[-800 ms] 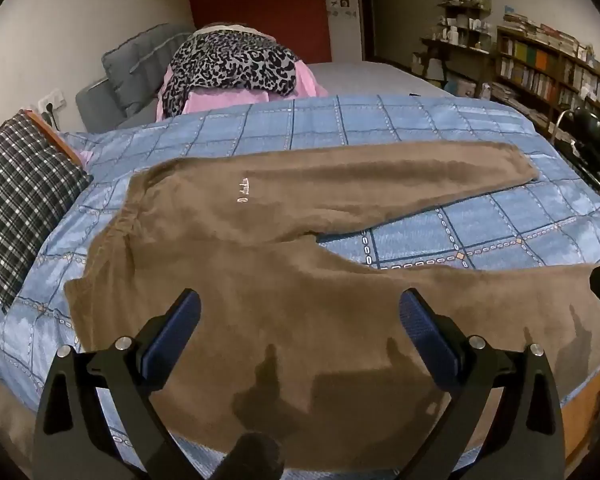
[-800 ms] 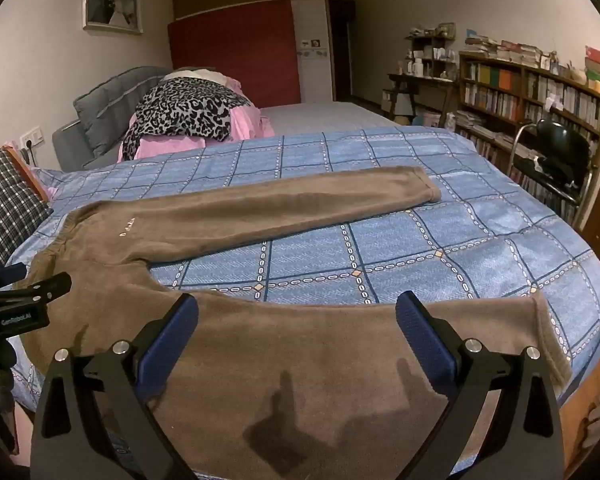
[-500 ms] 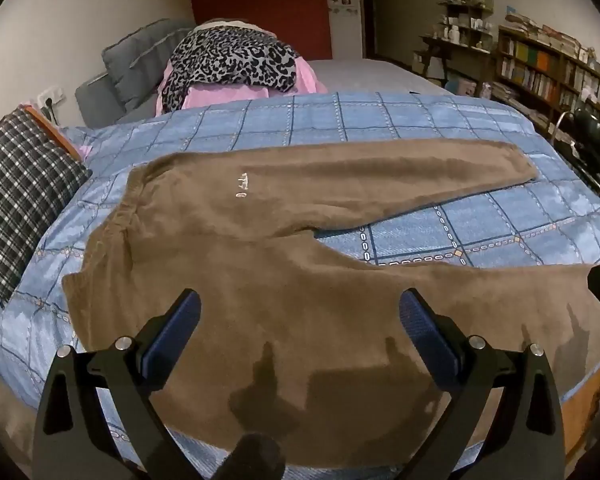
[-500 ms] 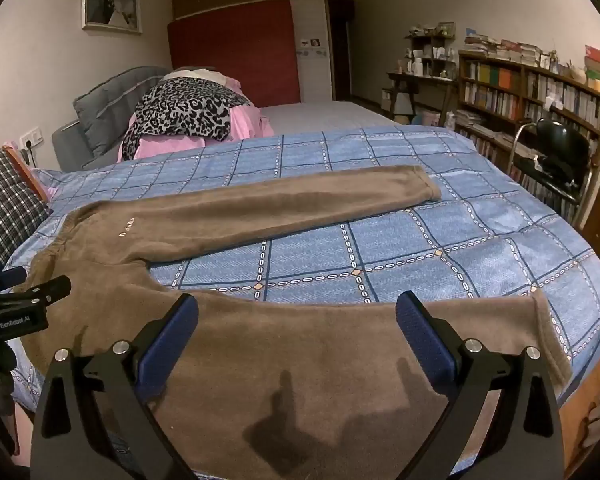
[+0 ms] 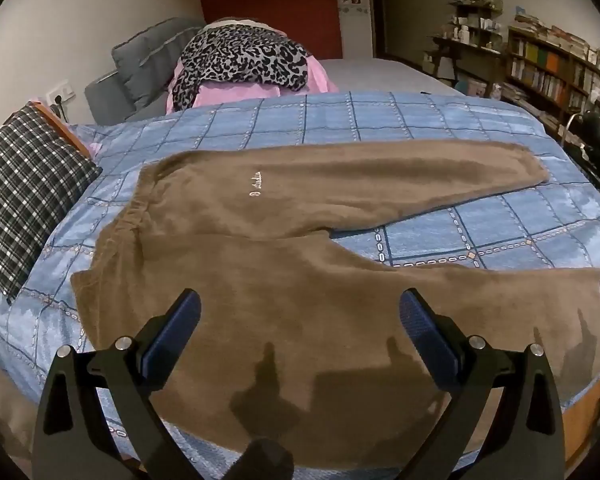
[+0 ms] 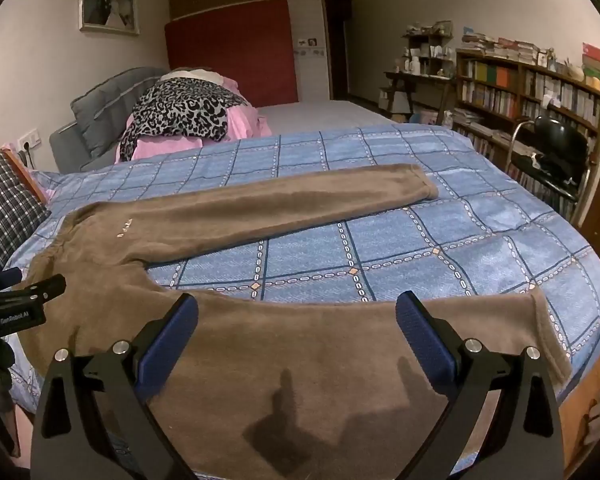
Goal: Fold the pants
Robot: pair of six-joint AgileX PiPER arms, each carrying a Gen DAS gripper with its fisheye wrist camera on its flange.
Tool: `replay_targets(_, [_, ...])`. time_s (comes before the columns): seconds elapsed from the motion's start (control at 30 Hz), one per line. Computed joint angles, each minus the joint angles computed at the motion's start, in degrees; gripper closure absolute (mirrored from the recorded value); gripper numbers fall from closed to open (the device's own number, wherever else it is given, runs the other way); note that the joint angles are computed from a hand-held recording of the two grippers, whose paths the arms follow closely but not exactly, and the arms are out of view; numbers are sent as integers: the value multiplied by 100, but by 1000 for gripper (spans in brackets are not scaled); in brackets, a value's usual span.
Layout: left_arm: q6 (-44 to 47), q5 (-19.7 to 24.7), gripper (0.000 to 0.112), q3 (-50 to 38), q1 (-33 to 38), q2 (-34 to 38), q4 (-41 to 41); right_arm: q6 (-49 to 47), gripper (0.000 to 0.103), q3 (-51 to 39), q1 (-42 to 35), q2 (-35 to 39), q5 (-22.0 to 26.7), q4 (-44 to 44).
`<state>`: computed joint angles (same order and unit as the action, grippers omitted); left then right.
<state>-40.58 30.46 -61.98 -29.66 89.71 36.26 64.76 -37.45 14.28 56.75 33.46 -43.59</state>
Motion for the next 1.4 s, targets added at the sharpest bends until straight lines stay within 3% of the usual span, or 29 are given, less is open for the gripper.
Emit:
replay_targets(0.37, [-76, 188, 11, -201, 132, 322, 72, -287, 5, 52, -315, 122, -155, 284])
replay_targets(1.4, [105, 109, 11, -202, 174, 412, -73, -415, 5, 15, -427, 350, -294, 420])
